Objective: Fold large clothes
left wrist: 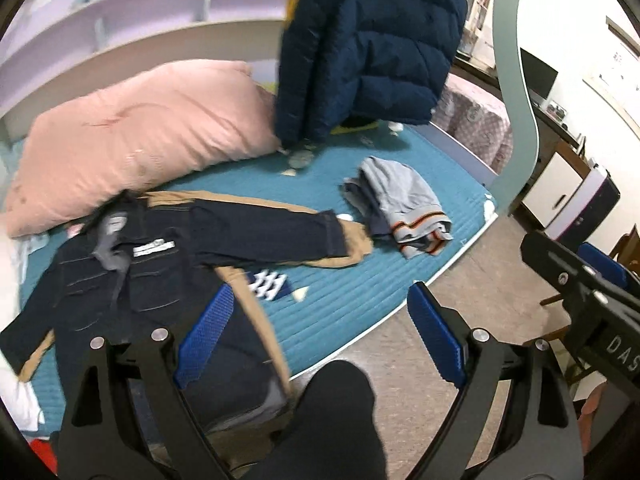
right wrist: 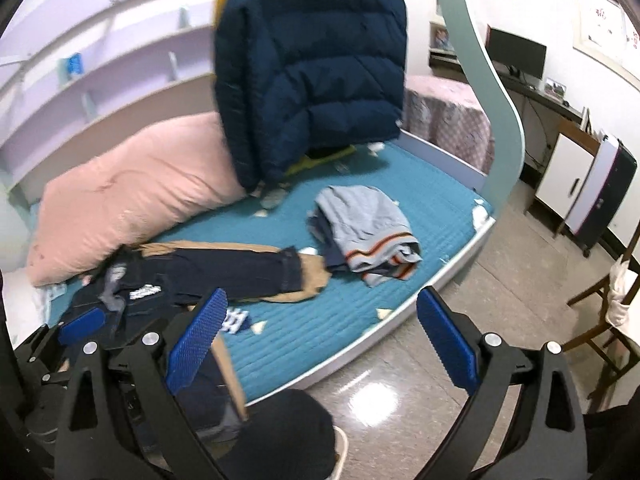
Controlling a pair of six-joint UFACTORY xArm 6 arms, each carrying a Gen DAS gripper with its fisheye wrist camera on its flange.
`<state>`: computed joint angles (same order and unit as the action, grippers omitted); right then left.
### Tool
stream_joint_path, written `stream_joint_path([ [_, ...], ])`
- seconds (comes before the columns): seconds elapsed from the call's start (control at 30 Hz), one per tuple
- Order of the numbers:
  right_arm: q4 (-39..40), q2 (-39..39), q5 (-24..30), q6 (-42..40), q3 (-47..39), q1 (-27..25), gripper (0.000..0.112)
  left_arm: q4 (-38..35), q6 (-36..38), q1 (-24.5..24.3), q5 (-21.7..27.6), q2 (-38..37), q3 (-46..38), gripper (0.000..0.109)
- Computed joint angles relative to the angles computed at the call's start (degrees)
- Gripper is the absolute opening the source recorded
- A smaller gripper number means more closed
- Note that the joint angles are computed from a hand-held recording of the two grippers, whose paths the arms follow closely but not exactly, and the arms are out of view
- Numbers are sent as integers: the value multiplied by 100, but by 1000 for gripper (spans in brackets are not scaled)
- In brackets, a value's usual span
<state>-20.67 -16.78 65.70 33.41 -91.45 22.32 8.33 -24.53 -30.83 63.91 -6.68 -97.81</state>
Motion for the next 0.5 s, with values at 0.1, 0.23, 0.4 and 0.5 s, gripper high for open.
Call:
stream_joint_path([
  [0.1,-792,-171,153,533,64,666,94,262,-168,95,-69,-652,546,89],
  [0.23,-1188,-293,128,883,122,1224,94,537,-351,262,95,-1252,936,90],
  [0.4,-1691,-260,120,1214,72,1899,94,858,-552,529,325,-2030,1364,90],
  [0.5,-1910,-161,166,1319,-39,2270,94,1244,-752,610,640,-2349,1471,90],
])
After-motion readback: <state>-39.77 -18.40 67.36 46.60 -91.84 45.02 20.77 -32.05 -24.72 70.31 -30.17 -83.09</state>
